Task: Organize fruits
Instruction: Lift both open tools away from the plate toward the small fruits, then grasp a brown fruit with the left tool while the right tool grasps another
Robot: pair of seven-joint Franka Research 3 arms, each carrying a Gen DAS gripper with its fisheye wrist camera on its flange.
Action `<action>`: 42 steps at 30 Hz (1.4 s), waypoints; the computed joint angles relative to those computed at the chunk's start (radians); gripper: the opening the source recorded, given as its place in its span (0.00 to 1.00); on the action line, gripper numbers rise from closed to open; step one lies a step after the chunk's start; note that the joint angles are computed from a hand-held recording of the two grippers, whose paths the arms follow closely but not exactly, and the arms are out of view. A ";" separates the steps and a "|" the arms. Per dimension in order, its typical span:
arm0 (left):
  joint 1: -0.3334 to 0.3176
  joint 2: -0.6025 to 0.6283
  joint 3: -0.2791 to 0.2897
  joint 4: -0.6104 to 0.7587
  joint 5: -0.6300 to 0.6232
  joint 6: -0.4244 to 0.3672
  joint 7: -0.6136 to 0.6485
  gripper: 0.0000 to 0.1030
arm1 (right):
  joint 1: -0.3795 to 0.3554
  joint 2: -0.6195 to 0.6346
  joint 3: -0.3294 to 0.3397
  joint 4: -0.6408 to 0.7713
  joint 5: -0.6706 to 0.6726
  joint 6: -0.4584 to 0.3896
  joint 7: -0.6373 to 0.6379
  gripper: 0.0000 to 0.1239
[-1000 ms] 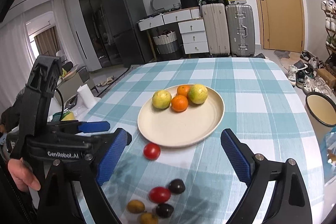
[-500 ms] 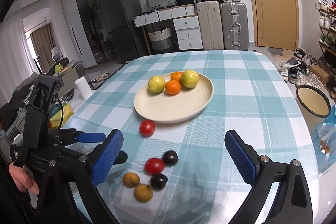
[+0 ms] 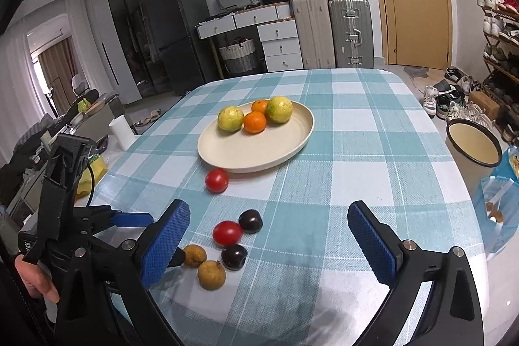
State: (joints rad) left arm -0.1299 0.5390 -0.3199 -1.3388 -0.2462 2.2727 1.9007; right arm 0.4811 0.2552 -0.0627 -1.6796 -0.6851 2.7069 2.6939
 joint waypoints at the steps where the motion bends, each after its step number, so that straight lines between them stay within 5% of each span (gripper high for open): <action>1: -0.003 -0.001 0.003 -0.001 0.006 0.002 -0.005 0.97 | 0.001 0.000 0.001 -0.001 0.000 0.001 -0.002 0.81; 9: 0.019 -0.015 -0.018 -0.034 -0.030 0.035 0.034 0.93 | 0.007 0.000 0.002 -0.010 0.003 0.018 0.000 0.81; 23: 0.018 -0.008 -0.031 -0.021 -0.077 -0.031 0.129 0.40 | 0.003 0.009 -0.007 -0.044 0.058 0.076 -0.012 0.81; 31: 0.019 0.003 -0.040 -0.013 -0.124 -0.057 0.170 0.20 | -0.018 -0.001 0.002 -0.091 0.144 0.143 -0.057 0.81; 42: 0.027 -0.012 -0.032 -0.023 -0.147 -0.011 0.158 0.20 | 0.012 -0.039 -0.024 -0.178 0.167 0.250 -0.061 0.81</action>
State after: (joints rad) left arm -0.1032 0.5271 -0.3515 -1.3622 -0.3935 2.2618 2.0585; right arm 0.4933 0.2167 -0.0867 -1.8574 -0.5184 2.9566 2.6333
